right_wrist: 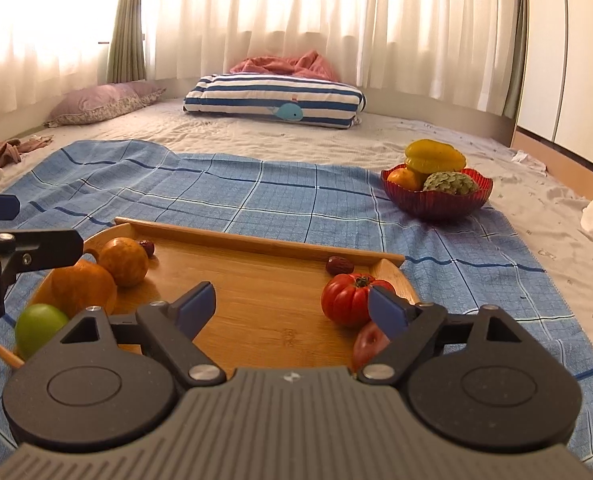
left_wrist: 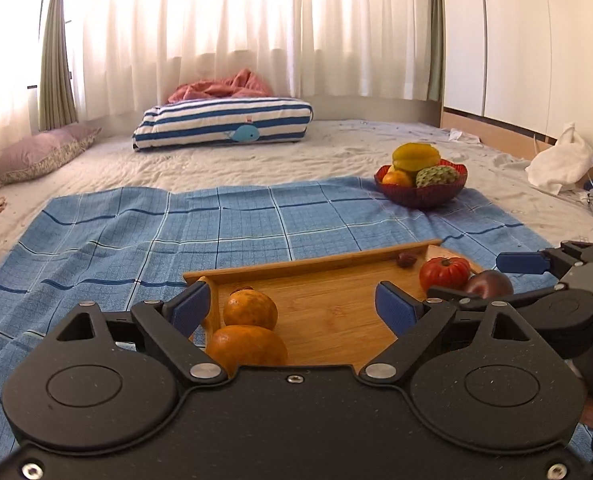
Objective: Organize fruits
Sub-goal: 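Withdraw both grippers from the tray toward the remaining dates on the cloth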
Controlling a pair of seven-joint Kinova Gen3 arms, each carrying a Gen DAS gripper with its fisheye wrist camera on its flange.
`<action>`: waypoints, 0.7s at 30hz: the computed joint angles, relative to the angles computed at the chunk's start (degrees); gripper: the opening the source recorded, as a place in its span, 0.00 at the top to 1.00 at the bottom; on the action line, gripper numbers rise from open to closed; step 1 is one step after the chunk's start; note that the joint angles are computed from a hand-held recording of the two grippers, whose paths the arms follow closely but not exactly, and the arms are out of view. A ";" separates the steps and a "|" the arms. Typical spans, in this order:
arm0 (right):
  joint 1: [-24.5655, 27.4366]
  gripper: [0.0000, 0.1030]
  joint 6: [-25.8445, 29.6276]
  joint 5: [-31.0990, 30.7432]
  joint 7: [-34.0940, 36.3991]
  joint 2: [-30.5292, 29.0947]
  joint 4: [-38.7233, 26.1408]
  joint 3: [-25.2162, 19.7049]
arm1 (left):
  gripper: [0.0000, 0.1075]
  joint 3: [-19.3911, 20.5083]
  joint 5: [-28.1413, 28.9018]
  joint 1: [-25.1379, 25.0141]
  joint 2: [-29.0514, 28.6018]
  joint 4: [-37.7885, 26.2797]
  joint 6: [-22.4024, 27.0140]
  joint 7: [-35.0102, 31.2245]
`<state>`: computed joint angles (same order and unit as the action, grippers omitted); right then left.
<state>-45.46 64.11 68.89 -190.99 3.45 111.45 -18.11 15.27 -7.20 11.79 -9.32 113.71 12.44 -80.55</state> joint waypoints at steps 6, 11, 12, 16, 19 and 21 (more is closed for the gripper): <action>-2.86 0.09 3.72 2.34 -5.12 -0.38 2.80 -2.13 | 0.16 2.18 -0.19 -1.69 -4.07 3.54 -1.33 1.54; -5.46 0.09 6.91 3.68 -9.20 -0.13 4.73 -3.59 | 0.15 3.59 0.91 -3.10 -7.52 6.72 -1.96 2.52; -6.09 0.09 7.76 4.06 -10.11 0.10 5.10 -3.92 | 0.15 3.39 1.43 -2.91 -8.13 7.42 -2.20 2.50; -8.91 0.08 11.02 5.35 -13.99 0.86 7.03 -5.05 | 0.11 1.79 3.72 -1.75 -10.19 10.67 -3.54 2.20; -11.36 0.08 14.12 6.08 -17.06 2.13 8.28 -5.83 | 0.11 0.06 5.44 -0.48 -11.15 12.42 -3.31 1.77; -13.40 0.08 16.84 6.35 -19.47 3.74 8.96 -6.18 | 0.11 -0.52 6.22 0.07 -11.62 13.70 -3.74 1.42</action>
<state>-58.86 80.95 75.24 -210.46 7.19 120.41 -24.29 14.74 -0.98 11.85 -20.93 127.41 8.70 -79.13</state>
